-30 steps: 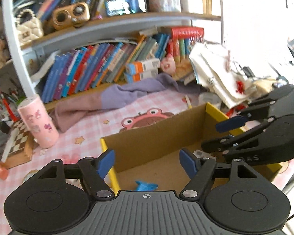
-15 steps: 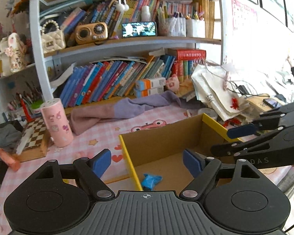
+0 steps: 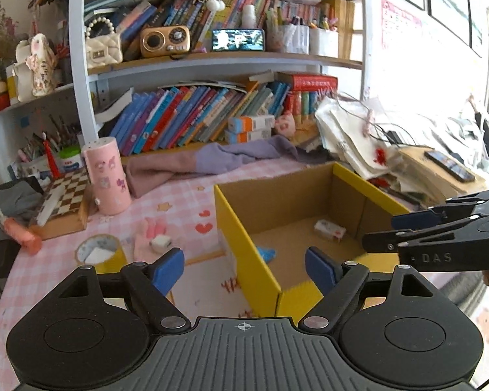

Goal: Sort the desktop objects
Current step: 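Withdraw both open tools from the yellow box back toward the table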

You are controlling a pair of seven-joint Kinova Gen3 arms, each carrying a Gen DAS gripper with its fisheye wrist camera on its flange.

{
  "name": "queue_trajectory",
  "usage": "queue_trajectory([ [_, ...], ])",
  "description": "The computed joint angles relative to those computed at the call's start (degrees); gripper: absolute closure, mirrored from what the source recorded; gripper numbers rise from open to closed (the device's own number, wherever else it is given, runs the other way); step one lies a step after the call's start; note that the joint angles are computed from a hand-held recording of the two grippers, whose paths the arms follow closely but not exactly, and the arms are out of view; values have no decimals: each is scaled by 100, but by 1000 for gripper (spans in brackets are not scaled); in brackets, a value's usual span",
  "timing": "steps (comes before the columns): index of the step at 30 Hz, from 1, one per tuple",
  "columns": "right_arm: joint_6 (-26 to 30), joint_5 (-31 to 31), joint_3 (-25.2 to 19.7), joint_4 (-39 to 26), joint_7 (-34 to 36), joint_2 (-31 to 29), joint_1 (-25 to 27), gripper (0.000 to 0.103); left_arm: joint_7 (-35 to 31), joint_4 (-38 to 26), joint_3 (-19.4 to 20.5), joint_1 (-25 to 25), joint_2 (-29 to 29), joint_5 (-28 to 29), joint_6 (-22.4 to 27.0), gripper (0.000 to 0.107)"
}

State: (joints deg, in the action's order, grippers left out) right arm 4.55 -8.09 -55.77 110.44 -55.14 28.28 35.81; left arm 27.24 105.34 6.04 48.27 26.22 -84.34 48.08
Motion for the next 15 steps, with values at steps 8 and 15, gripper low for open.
queue_trajectory([
  [8, -713, 64, 393, 954, -823, -664, -526, 59, 277, 547, 179, 82, -197, 111, 51, 24],
  [15, -1000, 160, 613, 1560, -1591, -1036, -962, 59, 475, 946, 348, 161, -349, 258, 83, 24],
])
